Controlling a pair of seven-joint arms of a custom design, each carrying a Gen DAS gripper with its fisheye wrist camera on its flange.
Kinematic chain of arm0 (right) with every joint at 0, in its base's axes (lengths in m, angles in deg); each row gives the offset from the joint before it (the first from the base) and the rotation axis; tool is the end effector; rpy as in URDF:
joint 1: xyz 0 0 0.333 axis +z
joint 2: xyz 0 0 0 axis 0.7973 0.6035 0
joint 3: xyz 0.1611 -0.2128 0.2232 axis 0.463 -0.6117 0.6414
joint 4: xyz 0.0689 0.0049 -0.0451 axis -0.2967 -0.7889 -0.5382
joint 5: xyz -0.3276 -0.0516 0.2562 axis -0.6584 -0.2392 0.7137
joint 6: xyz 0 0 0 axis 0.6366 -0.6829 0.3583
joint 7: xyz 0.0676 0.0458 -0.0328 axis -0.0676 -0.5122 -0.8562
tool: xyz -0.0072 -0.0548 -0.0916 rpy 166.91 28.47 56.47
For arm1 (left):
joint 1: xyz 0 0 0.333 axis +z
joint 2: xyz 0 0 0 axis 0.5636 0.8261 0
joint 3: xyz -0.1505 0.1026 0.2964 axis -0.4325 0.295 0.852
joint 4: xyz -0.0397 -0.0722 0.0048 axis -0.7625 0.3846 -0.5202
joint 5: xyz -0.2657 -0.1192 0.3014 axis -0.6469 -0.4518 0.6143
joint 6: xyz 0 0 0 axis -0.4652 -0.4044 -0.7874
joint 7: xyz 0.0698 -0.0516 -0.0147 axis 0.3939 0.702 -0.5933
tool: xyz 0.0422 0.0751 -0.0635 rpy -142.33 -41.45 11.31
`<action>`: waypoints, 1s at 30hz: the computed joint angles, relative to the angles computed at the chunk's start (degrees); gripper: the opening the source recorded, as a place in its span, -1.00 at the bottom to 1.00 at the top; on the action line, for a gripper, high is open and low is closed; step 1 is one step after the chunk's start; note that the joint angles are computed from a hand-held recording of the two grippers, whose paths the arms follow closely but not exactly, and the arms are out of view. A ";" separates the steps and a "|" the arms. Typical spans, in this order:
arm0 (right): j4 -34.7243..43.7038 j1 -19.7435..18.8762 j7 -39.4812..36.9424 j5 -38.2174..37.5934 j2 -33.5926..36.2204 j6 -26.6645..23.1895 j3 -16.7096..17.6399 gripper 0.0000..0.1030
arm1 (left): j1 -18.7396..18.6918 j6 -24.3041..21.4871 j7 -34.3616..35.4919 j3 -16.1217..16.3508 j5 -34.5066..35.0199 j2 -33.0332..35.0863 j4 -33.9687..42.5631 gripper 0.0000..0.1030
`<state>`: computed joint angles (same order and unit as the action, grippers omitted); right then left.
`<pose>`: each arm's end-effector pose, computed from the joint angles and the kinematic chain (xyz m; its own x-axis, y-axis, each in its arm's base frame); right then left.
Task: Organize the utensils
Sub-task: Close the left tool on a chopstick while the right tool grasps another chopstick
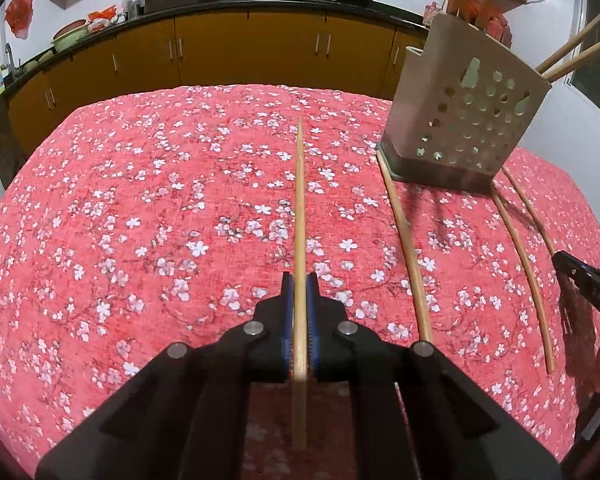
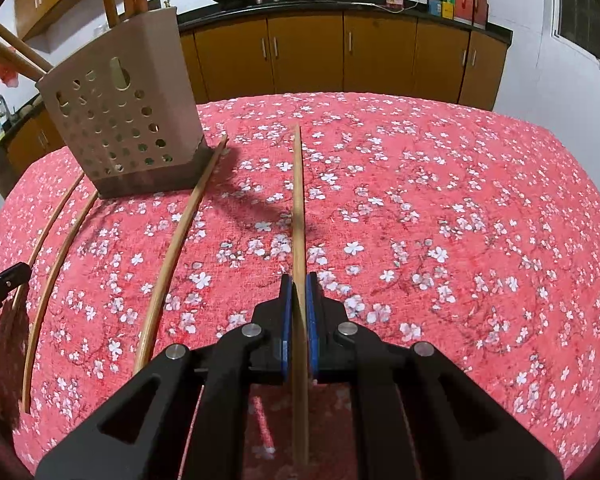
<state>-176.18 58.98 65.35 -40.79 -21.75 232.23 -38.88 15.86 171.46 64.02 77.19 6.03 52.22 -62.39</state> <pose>0.7174 0.0974 0.3415 0.3510 -0.9334 -0.0750 -0.7299 -0.2226 -0.6462 0.6066 -0.2983 0.3449 0.3407 -0.9357 0.0921 -0.7159 -0.3217 -0.6197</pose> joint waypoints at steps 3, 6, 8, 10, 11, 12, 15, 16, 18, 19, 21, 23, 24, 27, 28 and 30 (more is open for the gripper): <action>0.12 -0.14 -0.07 0.29 0.05 -0.20 0.18 -0.84 | 0.18 0.98 -0.80 0.15 0.42 -0.78 -1.10 -0.82; -0.24 -0.38 -0.49 0.82 -0.23 -0.20 0.47 -0.84 | 0.36 1.79 -1.74 0.18 0.79 -1.18 -1.68 -0.81; -0.29 -0.45 -0.70 0.98 -0.28 -0.22 0.48 -0.84 | 0.48 2.34 -2.39 0.22 1.06 -1.36 -1.98 -0.81; -0.28 -0.44 -0.79 1.10 -0.28 -0.25 0.46 -0.84 | 0.56 2.44 -2.60 0.15 1.13 -1.61 -2.25 -0.81; -0.26 -0.41 -0.79 1.15 -0.28 -0.28 0.44 -0.84 | 0.43 2.13 -2.75 0.04 1.09 -1.49 -2.03 -0.81; -0.27 -0.38 -0.79 1.17 -0.28 -0.27 0.42 -0.84 | 0.47 2.10 -2.72 0.01 1.09 -1.52 -2.07 -0.81; -0.31 -0.34 -0.84 1.24 -0.32 -0.27 0.38 -0.84 | 0.54 2.17 -2.78 -0.03 1.15 -1.53 -2.09 -0.81; -0.31 -0.33 -0.85 1.25 -0.32 -0.28 0.37 -0.84 | 0.56 2.19 -2.78 -0.04 1.14 -1.55 -2.12 -0.81; -0.27 -0.29 -0.83 1.24 -0.31 -0.29 0.32 -0.84 | 0.54 2.08 -2.75 -0.07 1.13 -1.45 -2.01 -0.81; -0.27 -0.29 -0.84 1.25 -0.31 -0.29 0.32 -0.84 | 0.55 2.08 -2.73 -0.07 1.14 -1.44 -2.00 -0.81; -0.24 -0.28 -0.82 1.26 -0.30 -0.31 0.31 -0.84 | 0.57 2.10 -2.70 -0.07 1.13 -1.49 -2.06 -0.81; -0.37 -0.16 -0.71 1.24 -0.38 -0.23 0.27 -0.84 | 0.60 2.10 -2.65 -0.07 1.11 -1.56 -2.13 -0.81; -0.40 -0.08 -0.64 1.15 -0.40 -0.17 0.18 -0.84 | 0.58 2.06 -2.64 -0.08 1.12 -1.47 -2.04 -0.81; -1.23 0.17 -0.65 0.84 -0.87 0.37 0.07 -0.84 | 0.32 0.69 -1.55 -0.42 0.55 -1.33 -1.59 -0.81; -1.47 -0.11 -0.99 1.12 -1.01 0.40 0.39 -0.83 | 0.19 0.09 -0.90 -0.58 0.32 -1.30 -1.44 -0.81; -1.95 -0.70 -1.77 1.91 -1.32 0.36 1.01 -0.83 | -0.06 -0.66 0.07 -0.82 0.05 -1.37 -1.41 -0.81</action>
